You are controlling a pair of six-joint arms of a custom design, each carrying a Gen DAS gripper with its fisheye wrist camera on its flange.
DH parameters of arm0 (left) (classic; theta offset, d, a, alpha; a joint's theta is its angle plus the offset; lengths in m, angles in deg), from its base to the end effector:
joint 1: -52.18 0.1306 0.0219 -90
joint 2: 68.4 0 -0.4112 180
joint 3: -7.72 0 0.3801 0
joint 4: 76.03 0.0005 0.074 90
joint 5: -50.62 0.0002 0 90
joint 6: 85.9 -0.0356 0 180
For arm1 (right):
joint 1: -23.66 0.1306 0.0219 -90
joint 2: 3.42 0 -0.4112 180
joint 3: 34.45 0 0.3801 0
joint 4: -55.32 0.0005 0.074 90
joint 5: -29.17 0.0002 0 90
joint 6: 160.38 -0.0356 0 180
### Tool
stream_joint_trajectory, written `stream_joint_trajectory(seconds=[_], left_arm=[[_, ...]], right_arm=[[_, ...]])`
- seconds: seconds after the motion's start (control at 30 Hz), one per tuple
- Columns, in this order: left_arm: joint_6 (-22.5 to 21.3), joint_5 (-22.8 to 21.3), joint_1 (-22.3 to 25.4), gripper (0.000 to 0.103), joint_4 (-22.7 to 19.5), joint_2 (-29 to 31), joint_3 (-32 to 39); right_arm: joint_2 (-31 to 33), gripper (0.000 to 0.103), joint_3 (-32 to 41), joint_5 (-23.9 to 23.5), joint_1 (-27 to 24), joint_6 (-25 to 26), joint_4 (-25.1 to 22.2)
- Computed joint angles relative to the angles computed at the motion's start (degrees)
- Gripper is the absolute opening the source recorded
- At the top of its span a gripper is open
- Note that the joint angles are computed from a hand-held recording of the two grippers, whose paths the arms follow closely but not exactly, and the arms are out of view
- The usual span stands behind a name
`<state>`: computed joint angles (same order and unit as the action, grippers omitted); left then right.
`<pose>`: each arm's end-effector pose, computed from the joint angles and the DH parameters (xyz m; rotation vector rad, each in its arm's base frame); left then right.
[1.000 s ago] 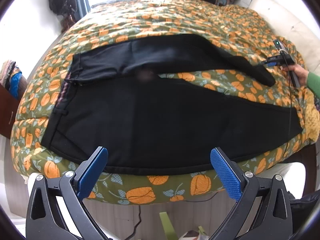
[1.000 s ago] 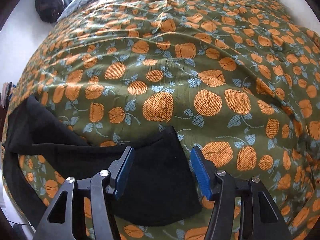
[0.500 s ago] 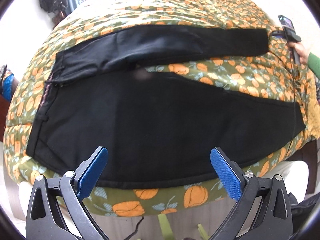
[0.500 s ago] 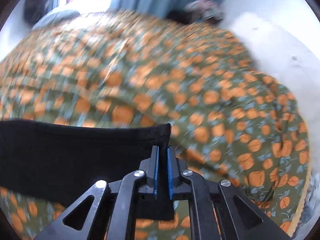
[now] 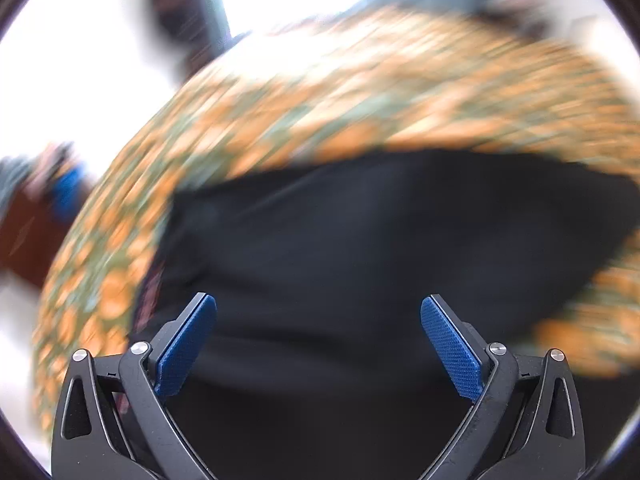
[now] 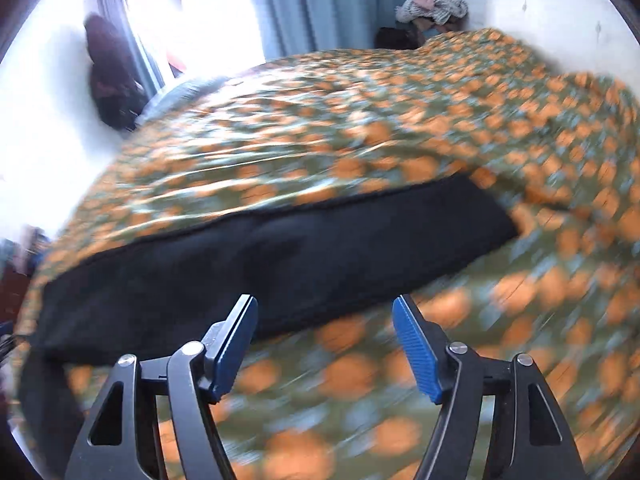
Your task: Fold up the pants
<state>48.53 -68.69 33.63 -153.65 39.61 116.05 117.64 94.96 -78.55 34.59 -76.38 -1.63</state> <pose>0.5287 -0.1596 0.4213 -0.6700 2.5709 0.4378 0.6670 0.1393 0.4570 -0.2469 2.4159 0.5086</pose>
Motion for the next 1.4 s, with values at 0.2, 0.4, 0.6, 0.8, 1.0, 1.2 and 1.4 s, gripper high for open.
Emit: stream_joint_trajectory(seconds=[0.2,0.4,0.6,0.8,1.0,1.2,1.4], left_arm=[[11.73,-4.03,2.67,0.102,1.83,-8.35,-12.98],[9.98,-2.6,-9.21,0.102,9.52,-15.89,-17.06],[7.51,4.83,-19.77,0.102,12.07,-12.06,-17.04],[10.0,3.46,-22.52,0.103,9.16,-8.84,-15.57],[9.58,4.31,-22.18,0.103,10.41,-9.05,-16.29],[10.4,3.26,-22.94,0.103,9.43,-8.5,-15.78],[10.44,6.11,-21.65,0.102,6.82,-9.14,-12.2]], right_arm=[[-20.69,0.078,-31.33,5.05,4.72,-1.27,13.85],[-29.29,0.084,-41.68,8.64,4.76,-5.02,12.74],[-30.59,0.084,-45.77,7.07,-2.96,-14.57,8.51],[-34.62,0.084,-49.39,11.13,-8.49,-19.63,10.03],[-39.34,0.084,-52.99,15.89,-5.47,-19.3,13.66],[-39.82,0.086,-52.63,17.33,-0.92,-14.99,16.08],[-39.55,0.086,-52.57,17.32,1.74,-12.84,16.66]])
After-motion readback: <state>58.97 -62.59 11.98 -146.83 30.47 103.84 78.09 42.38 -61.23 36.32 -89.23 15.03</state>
